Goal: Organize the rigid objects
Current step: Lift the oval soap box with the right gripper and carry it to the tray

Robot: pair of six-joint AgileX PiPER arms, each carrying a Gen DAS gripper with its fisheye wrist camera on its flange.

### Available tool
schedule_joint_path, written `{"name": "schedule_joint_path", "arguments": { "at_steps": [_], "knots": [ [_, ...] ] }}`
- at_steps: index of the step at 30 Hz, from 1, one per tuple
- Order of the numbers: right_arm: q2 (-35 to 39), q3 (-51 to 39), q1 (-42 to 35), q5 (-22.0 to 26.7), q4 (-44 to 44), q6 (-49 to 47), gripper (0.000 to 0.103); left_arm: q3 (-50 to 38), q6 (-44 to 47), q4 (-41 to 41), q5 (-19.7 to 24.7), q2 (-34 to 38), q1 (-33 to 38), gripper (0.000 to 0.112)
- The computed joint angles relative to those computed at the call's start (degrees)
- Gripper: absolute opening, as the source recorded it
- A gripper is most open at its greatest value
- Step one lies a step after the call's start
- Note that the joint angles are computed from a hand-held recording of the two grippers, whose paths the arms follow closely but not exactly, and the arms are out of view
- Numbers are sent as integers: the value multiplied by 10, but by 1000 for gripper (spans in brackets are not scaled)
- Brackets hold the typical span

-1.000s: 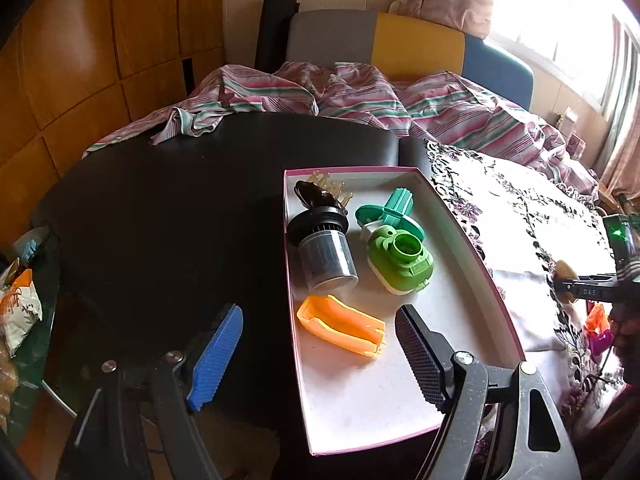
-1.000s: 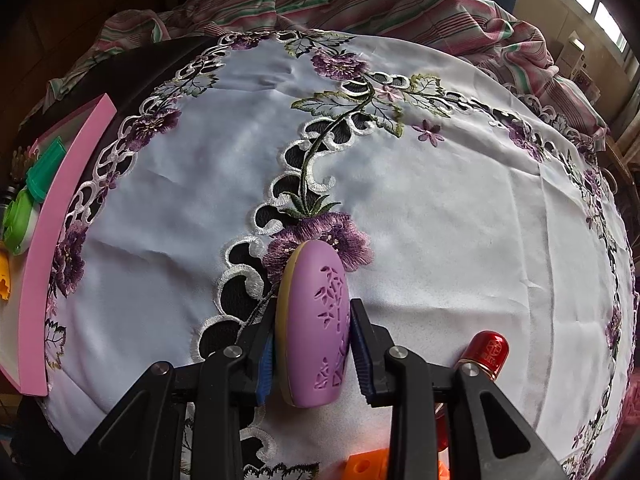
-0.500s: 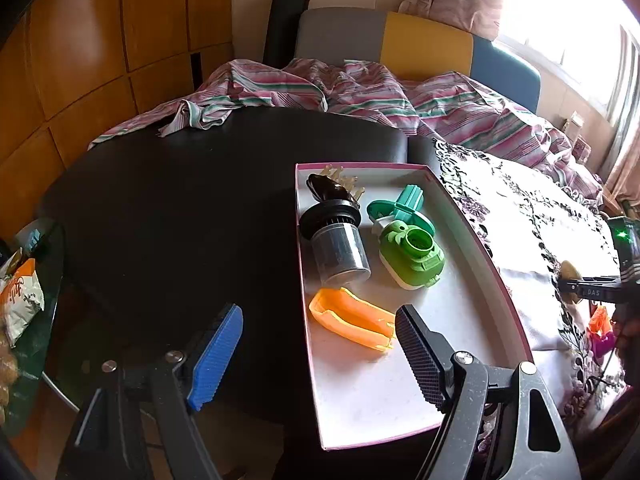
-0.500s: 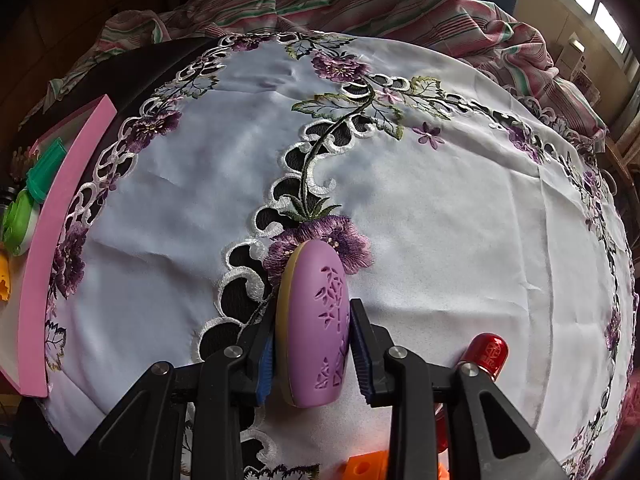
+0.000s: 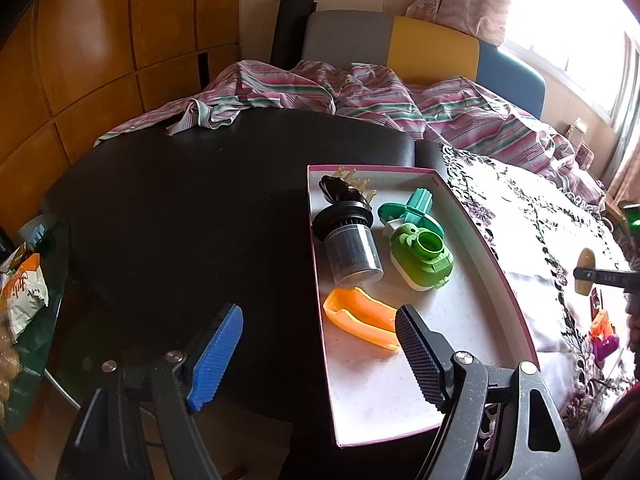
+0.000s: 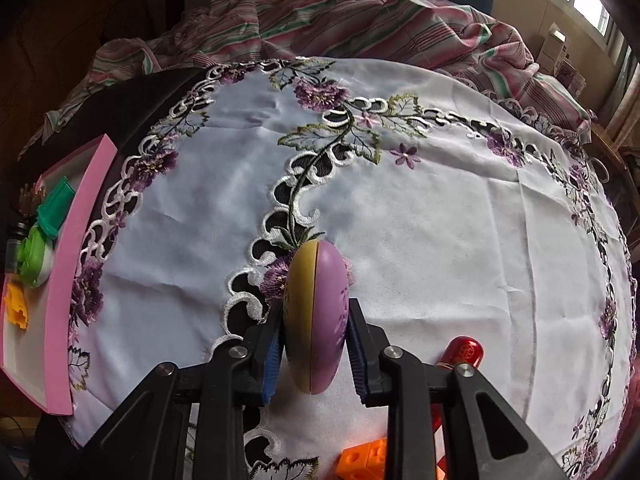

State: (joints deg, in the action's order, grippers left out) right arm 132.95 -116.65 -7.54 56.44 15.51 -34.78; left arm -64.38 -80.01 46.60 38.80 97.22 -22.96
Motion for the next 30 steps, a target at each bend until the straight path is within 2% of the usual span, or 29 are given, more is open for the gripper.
{"name": "schedule_joint_path", "arguments": {
  "at_steps": [4,10,16,19,23,26,30],
  "knots": [
    [-40,-11,20,31,43,-20,28,6,-9,5,-6,-4,2,79],
    [-136,95,80,32,119,-102,28,24,-27,15,-9,-16,7,79],
    [-178,173,174,54,146,-148,28,46,-47,25,-8,-32,15,79],
    [-165,178,227,61,123,-135,28,55,-54,24,-11,-39,21,79],
    [-109,141,290,60,61,-86,28,66,-59,25,-18,-45,25,79],
    [-50,77,306,84,47,-46,28,71,-59,22,-23,-46,29,79],
    [-17,39,320,60,20,7,28,74,-59,19,-27,-46,32,79]
  ]
}}
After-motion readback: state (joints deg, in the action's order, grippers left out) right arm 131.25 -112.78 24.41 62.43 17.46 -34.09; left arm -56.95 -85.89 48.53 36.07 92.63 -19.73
